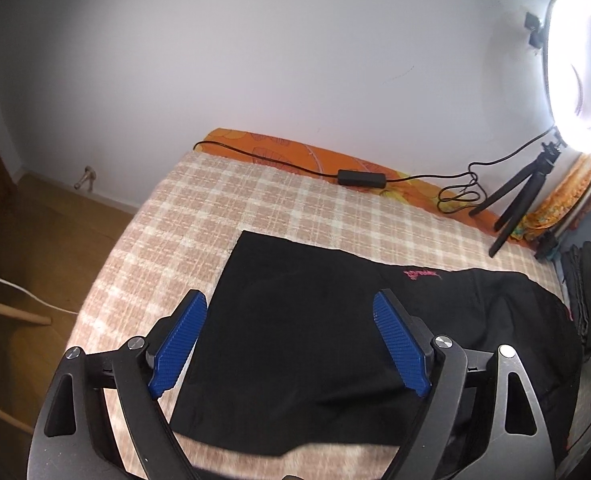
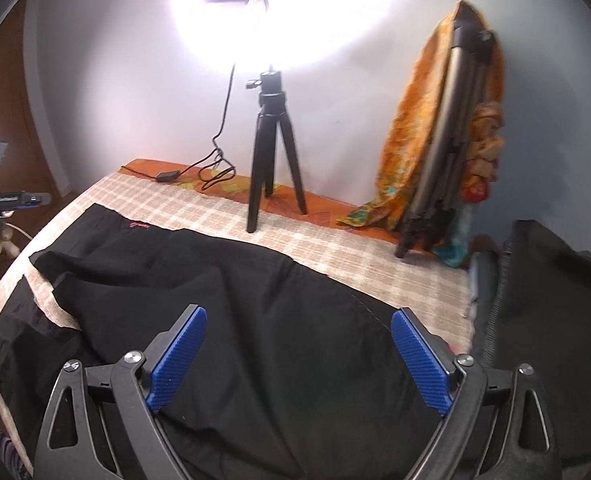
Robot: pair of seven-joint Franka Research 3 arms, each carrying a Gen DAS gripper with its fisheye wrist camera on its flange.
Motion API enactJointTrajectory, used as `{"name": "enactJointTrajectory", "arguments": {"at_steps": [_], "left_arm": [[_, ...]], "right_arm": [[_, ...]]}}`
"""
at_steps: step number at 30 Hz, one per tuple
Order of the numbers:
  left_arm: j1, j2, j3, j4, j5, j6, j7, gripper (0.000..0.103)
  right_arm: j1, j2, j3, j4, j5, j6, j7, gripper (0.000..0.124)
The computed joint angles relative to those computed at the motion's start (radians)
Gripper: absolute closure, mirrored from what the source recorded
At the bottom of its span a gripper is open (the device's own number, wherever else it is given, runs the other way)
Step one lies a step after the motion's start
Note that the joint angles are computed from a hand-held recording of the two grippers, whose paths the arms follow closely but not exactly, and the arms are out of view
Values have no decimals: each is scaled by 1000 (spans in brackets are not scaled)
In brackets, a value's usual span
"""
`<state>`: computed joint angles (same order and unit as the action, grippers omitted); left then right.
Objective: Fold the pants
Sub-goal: 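Lower both grippers onto the trouser legs and close them on the hems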
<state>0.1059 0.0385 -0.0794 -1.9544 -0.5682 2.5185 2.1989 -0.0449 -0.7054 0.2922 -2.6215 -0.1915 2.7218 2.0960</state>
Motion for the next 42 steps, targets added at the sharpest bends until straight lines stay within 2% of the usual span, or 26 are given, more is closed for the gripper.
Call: {"name": "enactJointTrajectory", "arguments": {"at_steps": [5,8,15,20,21,29,34,37,39,40,42], "left_arm": [[13,102,-16,106,12,-74,-53,29],[25,159,-35,165,30,-89,-88,29],[45,268,-71,274,113,-99,-164,29],[46,340,-87,338,192,-104,-233,32],[47,348,-91,344,205,-103,-239,35],[54,372,-115,344,277,-53,-254,37],[37,371,-105,329,344,-6,-286,57],[48,363,-110,319,350,4,-285,71],[54,361,-113,314,347,13,-284,85],[60,363,-117,316,340,14,-279,86],[78,367,-132,316,306,18,-254,92]], "right_arm": [[24,125,-63,57,28,41,-68,31],[40,211,-94,98,51,59,-109,31],[61,373,-131,183,53,102,-168,31],[104,458,-177,229,87,122,-242,31],[112,473,-185,239,95,122,-257,31],[158,562,-219,320,121,90,-341,27],[172,615,-226,373,88,69,-350,27],[192,642,-242,398,129,54,-400,28],[207,659,-250,415,185,31,-455,39],[214,665,-254,421,220,21,-487,39],[220,662,-253,412,219,45,-488,49]]}}
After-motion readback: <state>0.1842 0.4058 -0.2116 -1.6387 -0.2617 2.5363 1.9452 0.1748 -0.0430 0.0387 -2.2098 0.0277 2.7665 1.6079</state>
